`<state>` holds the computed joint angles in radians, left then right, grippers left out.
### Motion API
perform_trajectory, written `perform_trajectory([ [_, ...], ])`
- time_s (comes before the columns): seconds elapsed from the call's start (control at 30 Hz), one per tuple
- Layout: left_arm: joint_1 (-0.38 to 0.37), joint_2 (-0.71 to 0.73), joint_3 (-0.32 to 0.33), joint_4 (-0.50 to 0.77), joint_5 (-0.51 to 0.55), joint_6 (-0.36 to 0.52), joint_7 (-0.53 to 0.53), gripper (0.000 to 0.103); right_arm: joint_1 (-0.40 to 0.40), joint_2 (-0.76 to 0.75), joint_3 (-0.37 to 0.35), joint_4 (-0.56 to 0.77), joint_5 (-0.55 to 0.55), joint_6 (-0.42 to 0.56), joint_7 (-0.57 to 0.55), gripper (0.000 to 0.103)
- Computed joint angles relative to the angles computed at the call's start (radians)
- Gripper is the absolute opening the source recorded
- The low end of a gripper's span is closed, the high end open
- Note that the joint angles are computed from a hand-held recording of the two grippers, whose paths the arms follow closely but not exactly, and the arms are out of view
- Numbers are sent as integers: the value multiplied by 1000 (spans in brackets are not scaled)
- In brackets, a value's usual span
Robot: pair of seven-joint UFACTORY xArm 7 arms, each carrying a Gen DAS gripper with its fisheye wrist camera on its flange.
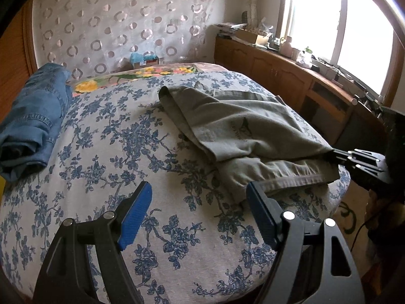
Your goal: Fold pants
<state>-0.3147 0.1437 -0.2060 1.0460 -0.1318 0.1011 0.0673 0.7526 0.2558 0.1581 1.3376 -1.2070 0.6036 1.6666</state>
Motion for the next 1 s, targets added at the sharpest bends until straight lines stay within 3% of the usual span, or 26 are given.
perform_trajectory([
  [0.3,3,-5,-1,-9,-8,-6,3,78,-1,6,-6,13,52,-2,-31,2],
  [0.4,10,-10,-6,-13,-23,-11,12,78,8,-5,-5,10,39,14,-22,12],
  [0.5,10,-20,-3,-22,-25,-18,13,78,19,-17,5,13,19,52,-17,30],
  [0.6,14,-33,-3,-32,-36,-29,17,78,23,-22,15,22,-12,54,-16,33],
  [0.8,28,-53,-3,-44,-76,-44,44,78,41,51,14,129,-4,46,-92,37],
  [1.0,37,-71,1,-56,-109,-60,70,78,57,179,-29,287,81,-46,-230,37],
])
